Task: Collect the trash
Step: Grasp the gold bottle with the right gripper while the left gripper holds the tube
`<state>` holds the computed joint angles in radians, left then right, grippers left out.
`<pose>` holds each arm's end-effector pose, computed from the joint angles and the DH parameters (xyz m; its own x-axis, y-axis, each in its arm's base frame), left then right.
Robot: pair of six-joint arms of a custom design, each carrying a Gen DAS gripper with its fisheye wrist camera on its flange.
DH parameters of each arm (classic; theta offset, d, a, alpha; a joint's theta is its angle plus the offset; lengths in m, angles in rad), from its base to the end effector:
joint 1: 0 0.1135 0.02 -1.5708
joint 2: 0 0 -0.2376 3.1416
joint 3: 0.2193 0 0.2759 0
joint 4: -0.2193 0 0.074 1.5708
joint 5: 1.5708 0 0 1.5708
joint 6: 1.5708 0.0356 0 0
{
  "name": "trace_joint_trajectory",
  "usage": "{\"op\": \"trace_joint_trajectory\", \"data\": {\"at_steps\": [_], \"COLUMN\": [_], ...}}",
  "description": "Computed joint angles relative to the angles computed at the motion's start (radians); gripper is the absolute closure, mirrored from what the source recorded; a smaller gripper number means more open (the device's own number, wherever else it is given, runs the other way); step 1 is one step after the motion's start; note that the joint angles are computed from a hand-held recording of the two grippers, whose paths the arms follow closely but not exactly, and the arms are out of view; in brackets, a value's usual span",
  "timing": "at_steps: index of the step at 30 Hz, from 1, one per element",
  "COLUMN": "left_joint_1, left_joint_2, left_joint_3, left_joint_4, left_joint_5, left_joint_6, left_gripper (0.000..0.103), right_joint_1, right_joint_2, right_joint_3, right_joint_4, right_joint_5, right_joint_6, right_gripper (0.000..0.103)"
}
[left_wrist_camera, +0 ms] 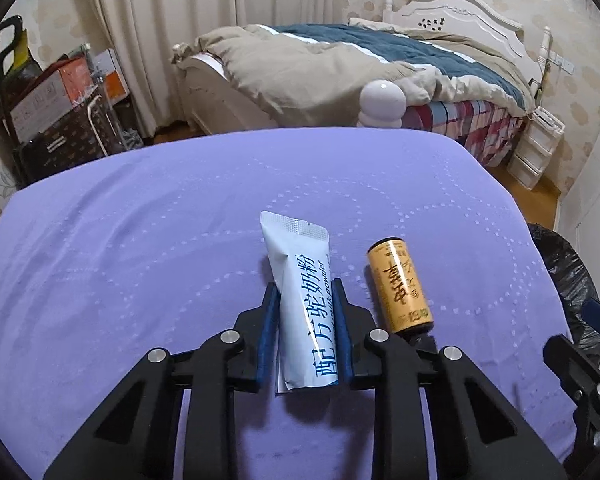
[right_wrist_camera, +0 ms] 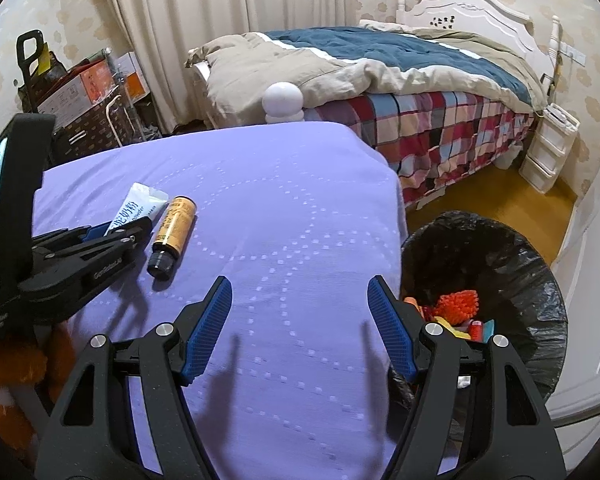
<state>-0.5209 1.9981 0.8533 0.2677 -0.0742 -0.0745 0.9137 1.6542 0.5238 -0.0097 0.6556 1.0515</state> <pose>0.3087 -0.1741 0.0251 -0.6989 0.3155 -0.6419 0.4043 0.9146 0.0092 0.1708 0.1859 0.0394 -0.6853 0.2383 -0.6881 0.2476 0.9649 0.0876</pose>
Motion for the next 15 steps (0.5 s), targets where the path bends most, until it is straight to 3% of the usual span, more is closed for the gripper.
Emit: {"op": "trace_joint_trajectory", "data": {"at_steps": [15], "left_joint_1": [0.223], "left_joint_2": [-0.126], "left_joint_3": [-0.201], "left_joint_4": [0.072], "left_joint_5": [0.015], "left_joint_6": [0.073], "left_gripper": [0.076], "right_joint_1": [-0.007], "right_joint_2": [0.252], "right_joint_3": [0.271], "right_joint_4": [0.023], "right_joint_5": [-0.067], "right_joint_6": [-0.13], "right_gripper": [0.034]}}
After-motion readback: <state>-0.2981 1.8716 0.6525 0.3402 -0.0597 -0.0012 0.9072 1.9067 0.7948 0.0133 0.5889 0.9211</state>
